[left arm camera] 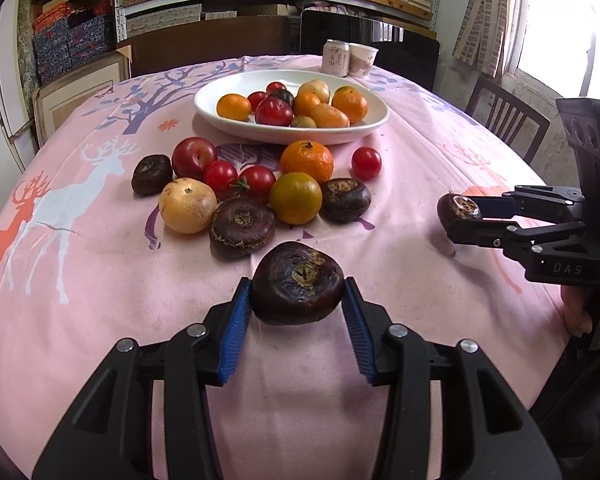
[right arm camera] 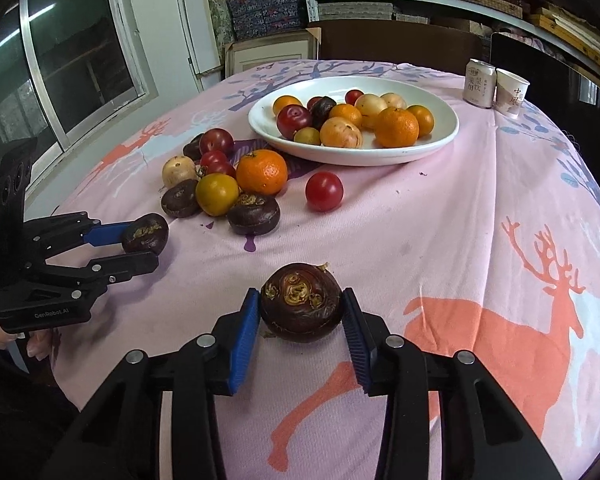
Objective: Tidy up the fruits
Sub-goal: 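Carry both dark fruits over the plate and open both grippers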
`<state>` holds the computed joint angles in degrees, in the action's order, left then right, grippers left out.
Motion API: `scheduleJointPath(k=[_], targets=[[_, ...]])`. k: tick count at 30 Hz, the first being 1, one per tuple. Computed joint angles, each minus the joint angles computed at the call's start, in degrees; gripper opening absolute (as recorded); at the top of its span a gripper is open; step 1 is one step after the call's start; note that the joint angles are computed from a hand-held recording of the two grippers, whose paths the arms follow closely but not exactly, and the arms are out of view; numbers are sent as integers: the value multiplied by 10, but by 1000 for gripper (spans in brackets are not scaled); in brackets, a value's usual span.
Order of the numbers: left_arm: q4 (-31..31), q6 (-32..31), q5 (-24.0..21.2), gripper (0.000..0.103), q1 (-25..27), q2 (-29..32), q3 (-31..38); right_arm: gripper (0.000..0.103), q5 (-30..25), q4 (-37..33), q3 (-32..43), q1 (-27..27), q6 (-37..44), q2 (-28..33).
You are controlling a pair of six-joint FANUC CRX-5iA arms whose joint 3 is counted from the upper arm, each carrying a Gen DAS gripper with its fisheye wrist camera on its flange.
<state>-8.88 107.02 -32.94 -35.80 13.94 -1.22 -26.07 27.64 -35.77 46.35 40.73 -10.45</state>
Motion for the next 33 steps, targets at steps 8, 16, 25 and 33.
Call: scheduleJointPath(k=[8, 16, 25, 33], targets=[[-35, 29, 6, 45, -1, -20, 13, 42, 25, 94, -26, -21, -91, -32], [-35, 0, -19, 45, 25, 26, 117, 42, 47, 204, 18, -99, -186, -18], [4, -40, -94, 45, 50, 176, 310, 42, 41, 114, 195, -136, -104, 154], [21, -50, -135, 53, 57, 245, 390, 45, -14, 66, 322, -131, -17, 272]])
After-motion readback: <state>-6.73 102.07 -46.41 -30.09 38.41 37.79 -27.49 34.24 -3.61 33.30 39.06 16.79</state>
